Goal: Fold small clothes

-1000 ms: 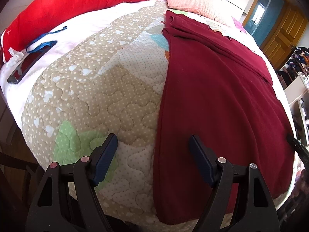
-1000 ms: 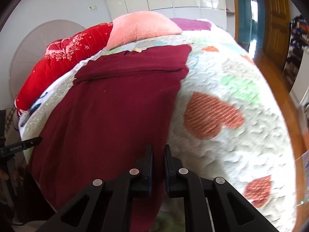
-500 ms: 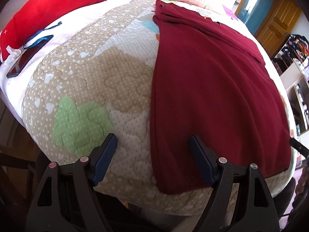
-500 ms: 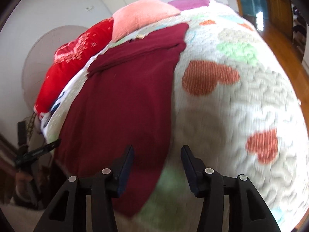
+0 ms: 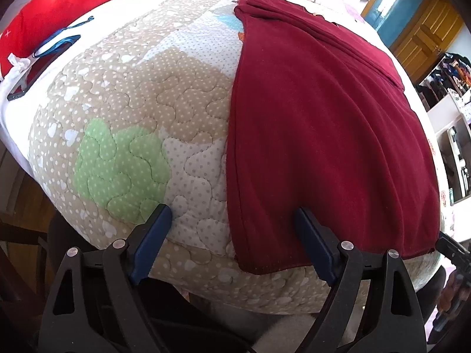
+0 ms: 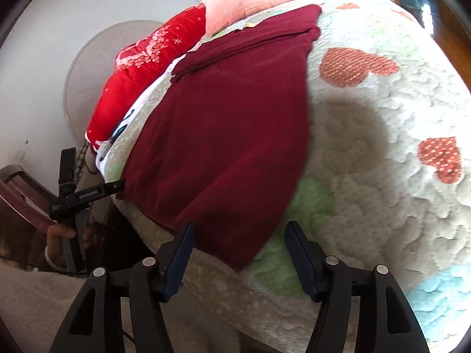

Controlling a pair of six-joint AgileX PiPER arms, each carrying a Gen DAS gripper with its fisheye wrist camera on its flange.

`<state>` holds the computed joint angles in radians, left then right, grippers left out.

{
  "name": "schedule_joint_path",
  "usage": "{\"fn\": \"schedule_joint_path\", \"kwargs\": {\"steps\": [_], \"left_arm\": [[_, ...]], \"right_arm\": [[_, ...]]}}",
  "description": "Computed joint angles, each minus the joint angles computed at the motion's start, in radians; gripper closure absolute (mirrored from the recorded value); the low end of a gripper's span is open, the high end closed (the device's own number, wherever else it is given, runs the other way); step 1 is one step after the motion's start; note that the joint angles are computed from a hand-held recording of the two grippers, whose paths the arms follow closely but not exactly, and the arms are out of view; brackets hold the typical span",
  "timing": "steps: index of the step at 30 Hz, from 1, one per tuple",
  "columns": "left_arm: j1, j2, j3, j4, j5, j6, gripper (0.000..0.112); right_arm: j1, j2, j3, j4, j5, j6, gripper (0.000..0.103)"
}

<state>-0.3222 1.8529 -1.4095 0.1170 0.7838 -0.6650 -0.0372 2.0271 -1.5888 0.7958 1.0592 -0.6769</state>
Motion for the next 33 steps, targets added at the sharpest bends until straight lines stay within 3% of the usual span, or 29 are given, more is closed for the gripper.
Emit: {"fn": "schedule_joint_path", "kwargs": {"steps": [8,12,13,14,15,18,27,33], "left_arm": [[-0.003,0.001,0.0,0.006,-0.004,-0.011,0.029],[-0.028,-0.008,0.001,0.062,-0.004,-0.047,0.056],[-0.032,-0.011,0.003,0.07,-0.008,-0.046,0.066],[-0.033,-0.014,0.005,0.072,-0.009,-0.042,0.069],[-0.029,-0.017,0.005,0.066,-0.008,-0.032,0.075],[0.011,-0.044,0.016,-0.051,-0.018,0.095,0.101],[0.083,-0.025,-0.081,-0.22,0.004,0.239,0.104],[0.136,0.049,-0.266,-0.237,0.004,0.288,0.109]], "right_arm": [[-0.021,0.011,0.053,0.14,-0.016,-0.082,0.04],[-0.022,0.0,0.078,0.164,-0.033,-0.127,0.043],[-0.013,-0.005,0.082,0.156,-0.042,-0.143,0.049],[-0.007,-0.001,0.073,0.149,-0.041,-0.149,0.064],[0.0,0.005,0.066,0.144,-0.042,-0.154,0.072],[0.007,0.025,0.048,0.155,-0.044,-0.155,0.084],[-0.035,0.076,-0.093,0.301,0.064,-0.192,0.087],[-0.026,0.232,-0.382,0.358,0.072,-0.103,0.087]]}}
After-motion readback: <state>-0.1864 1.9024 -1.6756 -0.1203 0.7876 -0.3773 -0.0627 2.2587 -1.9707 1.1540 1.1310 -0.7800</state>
